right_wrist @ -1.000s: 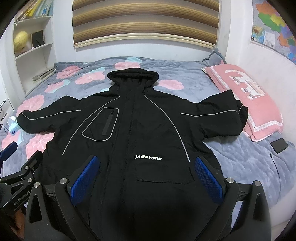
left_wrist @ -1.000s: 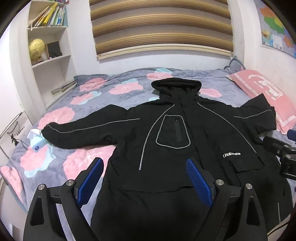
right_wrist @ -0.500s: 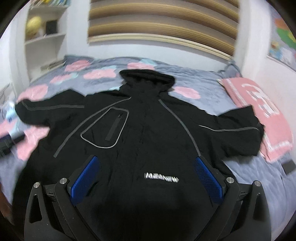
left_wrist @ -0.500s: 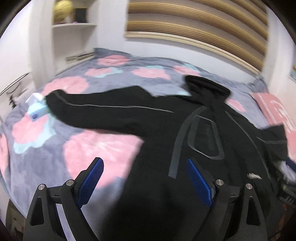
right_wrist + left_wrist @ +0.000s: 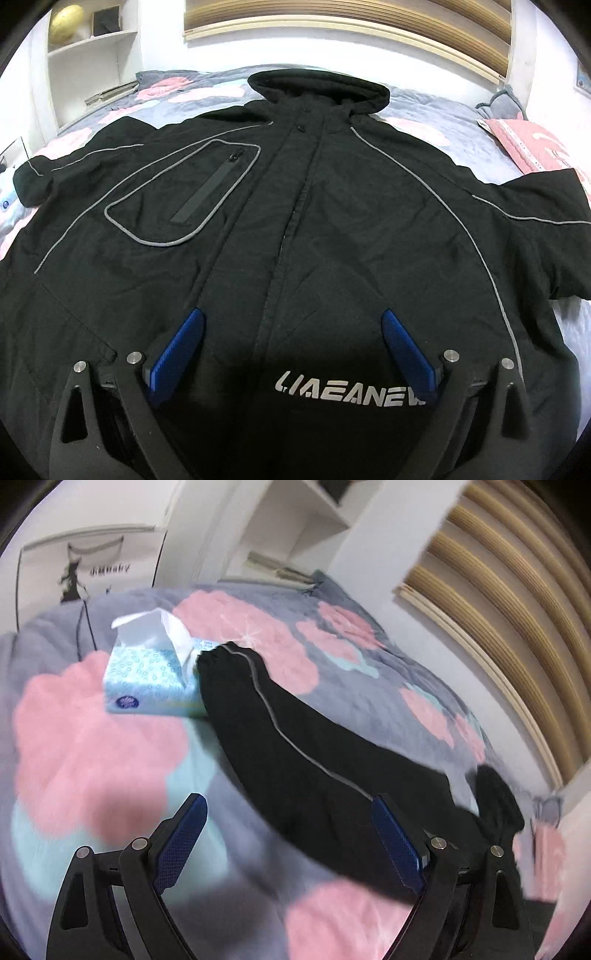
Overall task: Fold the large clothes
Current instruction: 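Grasp the jacket sleeve cuff with the left gripper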
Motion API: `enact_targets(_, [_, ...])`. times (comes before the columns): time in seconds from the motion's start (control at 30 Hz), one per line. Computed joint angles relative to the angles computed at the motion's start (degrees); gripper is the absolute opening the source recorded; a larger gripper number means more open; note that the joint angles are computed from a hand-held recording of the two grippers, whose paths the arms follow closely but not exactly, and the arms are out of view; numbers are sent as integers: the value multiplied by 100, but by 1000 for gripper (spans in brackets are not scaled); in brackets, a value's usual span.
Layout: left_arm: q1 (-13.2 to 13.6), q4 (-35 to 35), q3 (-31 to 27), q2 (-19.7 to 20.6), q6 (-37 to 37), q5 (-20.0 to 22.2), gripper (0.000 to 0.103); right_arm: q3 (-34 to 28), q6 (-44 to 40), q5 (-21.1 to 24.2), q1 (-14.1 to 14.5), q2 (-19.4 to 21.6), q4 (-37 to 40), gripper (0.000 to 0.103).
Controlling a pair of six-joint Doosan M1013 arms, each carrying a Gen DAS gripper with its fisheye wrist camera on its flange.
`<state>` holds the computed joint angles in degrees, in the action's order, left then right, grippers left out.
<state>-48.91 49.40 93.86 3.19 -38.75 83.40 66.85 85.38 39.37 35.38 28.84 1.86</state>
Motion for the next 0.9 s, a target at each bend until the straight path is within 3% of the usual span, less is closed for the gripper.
enact_targets(0.33, [831,-576,73,150,626,-351,89,10,-81,22,-32,4,187,102])
enact_targets(0.4, [953,-701,94,170,682,-450,75,4,-123,42,-44,10,260,102])
enact_targets(0.47, [1059,-876,108,186,772,-626,37,-1,-141,42,-51,16,295,102])
enact_targets(0.5, [1077,-826,133,186,792,-740,33,-3,-152,45,-55,18,315,102])
enact_targets(0.57, [990,-578,35,265,938,-588,17,-5,-154,50,-56,20,322,103])
enact_targets(0.77, [509,351,-409,437,1404,-190,13,7,-222,34,-72,18,436,103])
enact_targets(0.9, [250,888,-1110,771,2401,-138,12,27,-265,14,-82,8,518,103])
